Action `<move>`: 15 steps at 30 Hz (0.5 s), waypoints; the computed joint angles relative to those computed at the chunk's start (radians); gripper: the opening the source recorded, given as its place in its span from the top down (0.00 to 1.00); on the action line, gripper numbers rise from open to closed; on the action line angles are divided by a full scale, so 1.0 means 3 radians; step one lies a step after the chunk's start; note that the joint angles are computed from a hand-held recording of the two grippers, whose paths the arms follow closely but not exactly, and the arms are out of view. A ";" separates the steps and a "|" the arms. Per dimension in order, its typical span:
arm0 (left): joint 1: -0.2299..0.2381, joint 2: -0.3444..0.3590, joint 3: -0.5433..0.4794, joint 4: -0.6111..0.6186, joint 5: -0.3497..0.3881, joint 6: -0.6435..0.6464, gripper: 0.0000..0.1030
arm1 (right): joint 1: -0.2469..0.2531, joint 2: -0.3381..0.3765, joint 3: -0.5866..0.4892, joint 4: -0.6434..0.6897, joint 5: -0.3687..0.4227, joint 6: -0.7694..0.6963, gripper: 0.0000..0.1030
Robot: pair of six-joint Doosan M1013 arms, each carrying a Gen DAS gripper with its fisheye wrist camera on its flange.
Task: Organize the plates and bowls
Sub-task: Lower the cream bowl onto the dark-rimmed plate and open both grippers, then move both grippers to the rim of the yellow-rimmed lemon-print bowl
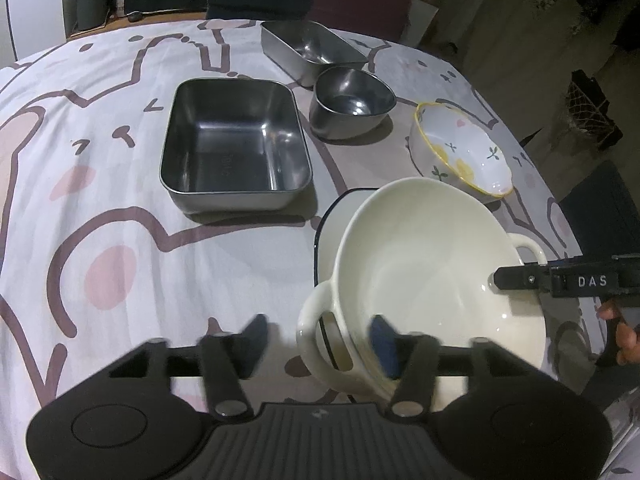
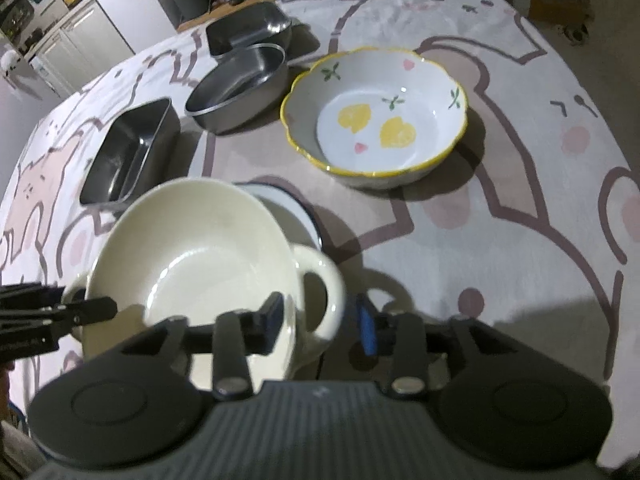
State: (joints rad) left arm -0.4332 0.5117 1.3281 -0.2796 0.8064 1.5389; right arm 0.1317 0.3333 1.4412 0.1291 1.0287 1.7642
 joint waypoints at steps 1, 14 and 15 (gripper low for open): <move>-0.0003 -0.0006 0.0005 0.0012 -0.0011 0.0003 0.29 | 0.0004 0.0000 0.0000 -0.0011 0.0005 -0.0019 0.44; -0.0051 -0.0073 0.0038 0.0246 -0.0140 -0.0170 0.01 | 0.0024 -0.0125 0.0137 -0.0082 -0.0302 -0.0142 0.00; -0.0055 -0.0082 0.0046 0.0259 -0.0163 -0.0183 0.00 | 0.0022 -0.0136 0.0150 -0.0077 -0.0331 -0.0156 0.00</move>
State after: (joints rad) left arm -0.4499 0.4872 1.3419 -0.2019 0.7576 1.4840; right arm 0.1383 0.2926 1.4861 0.1061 0.9293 1.7173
